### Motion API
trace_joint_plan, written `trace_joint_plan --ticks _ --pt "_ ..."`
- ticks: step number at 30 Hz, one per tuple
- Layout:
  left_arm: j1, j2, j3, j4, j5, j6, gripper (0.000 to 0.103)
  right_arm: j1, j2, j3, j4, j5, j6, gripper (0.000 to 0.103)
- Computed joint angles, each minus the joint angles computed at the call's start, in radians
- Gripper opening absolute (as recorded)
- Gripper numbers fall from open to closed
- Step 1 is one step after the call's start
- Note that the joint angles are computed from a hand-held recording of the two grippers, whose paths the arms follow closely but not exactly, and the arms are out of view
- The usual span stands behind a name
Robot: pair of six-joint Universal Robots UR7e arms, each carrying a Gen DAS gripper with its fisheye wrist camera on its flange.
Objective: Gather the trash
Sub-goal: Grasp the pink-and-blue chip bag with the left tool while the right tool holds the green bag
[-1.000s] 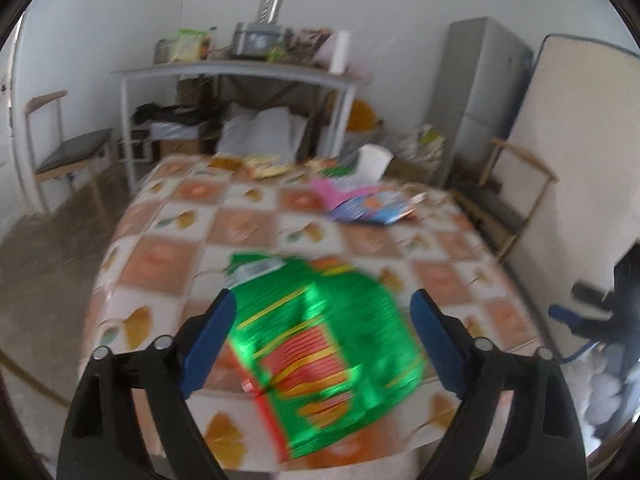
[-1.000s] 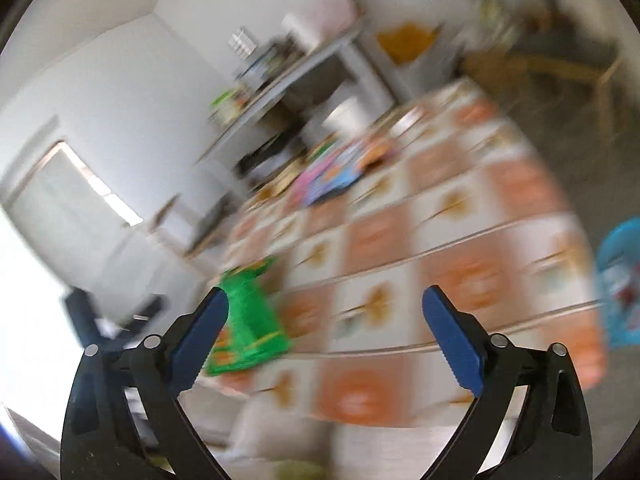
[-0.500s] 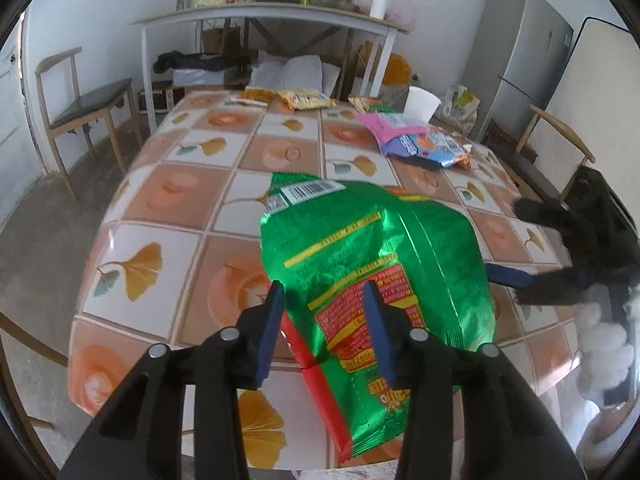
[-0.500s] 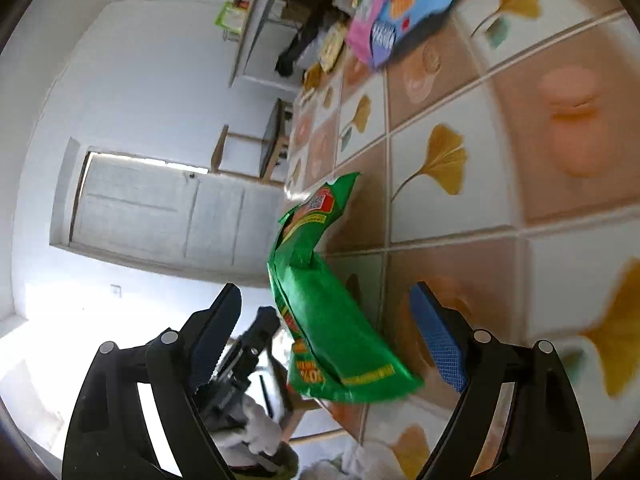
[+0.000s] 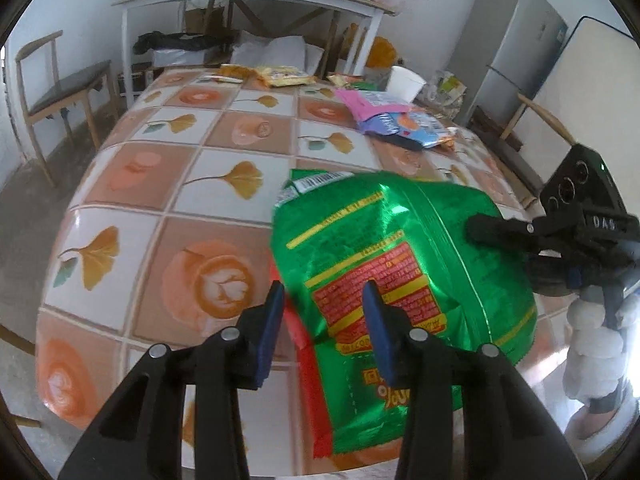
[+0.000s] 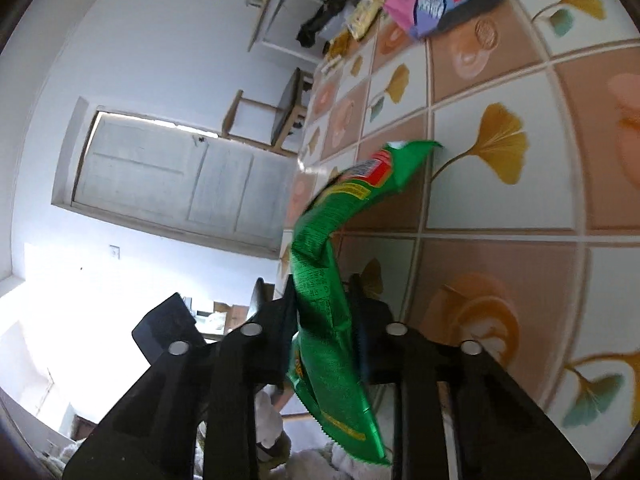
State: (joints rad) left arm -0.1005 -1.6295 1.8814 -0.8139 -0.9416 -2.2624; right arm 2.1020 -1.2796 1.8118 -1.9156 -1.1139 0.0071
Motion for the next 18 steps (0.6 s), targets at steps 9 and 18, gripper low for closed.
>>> trace_joint_plan --ticks 9,18 --pt "0.08 0.017 -0.046 -0.098 0.163 0.157 0.039 -0.114 -0.18 0.053 -0.07 -0.048 0.001 0.01" --pt "0.326 0.246 -0.243 0.04 0.324 0.508 0.044 -0.258 -0.32 0.108 -0.165 -0.065 0.056 0.009"
